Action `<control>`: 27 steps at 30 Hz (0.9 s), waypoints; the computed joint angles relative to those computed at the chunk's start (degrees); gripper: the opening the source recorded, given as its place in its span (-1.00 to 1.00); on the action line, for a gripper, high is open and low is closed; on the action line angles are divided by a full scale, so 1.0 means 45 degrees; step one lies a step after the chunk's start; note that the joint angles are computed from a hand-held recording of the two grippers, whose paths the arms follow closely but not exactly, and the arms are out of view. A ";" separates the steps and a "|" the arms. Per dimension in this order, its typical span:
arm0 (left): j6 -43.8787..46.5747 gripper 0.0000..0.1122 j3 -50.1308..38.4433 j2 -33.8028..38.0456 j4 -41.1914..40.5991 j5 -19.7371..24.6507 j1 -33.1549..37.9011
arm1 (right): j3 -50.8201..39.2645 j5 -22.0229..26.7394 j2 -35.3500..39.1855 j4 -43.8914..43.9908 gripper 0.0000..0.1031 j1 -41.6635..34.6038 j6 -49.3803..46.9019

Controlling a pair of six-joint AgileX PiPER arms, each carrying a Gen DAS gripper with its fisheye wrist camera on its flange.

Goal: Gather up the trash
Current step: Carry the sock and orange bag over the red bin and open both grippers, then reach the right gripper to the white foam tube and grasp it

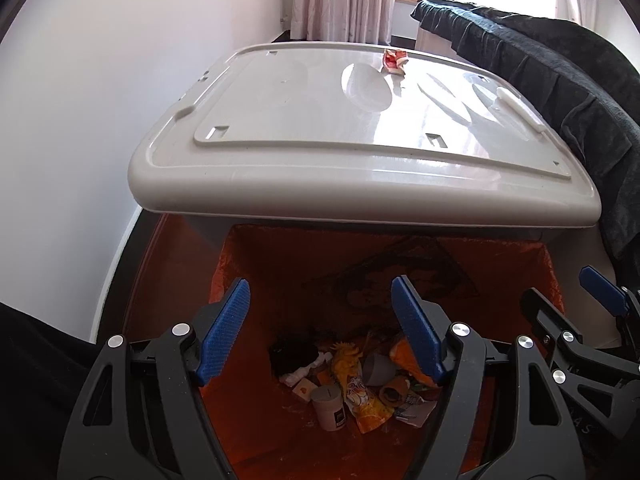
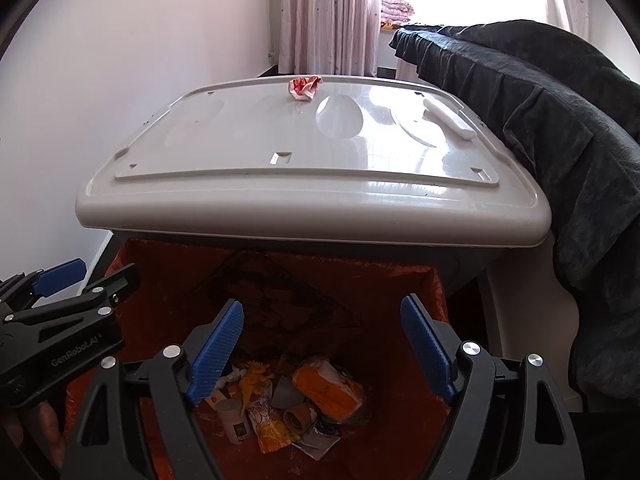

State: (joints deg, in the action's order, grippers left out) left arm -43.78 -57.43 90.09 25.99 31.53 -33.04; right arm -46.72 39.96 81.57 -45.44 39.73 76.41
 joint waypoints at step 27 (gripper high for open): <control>0.1553 0.28 -0.4005 0.1293 -0.0713 -0.0541 -0.0309 | -0.4537 -0.1111 0.2142 0.0186 0.65 -0.5624 -0.5747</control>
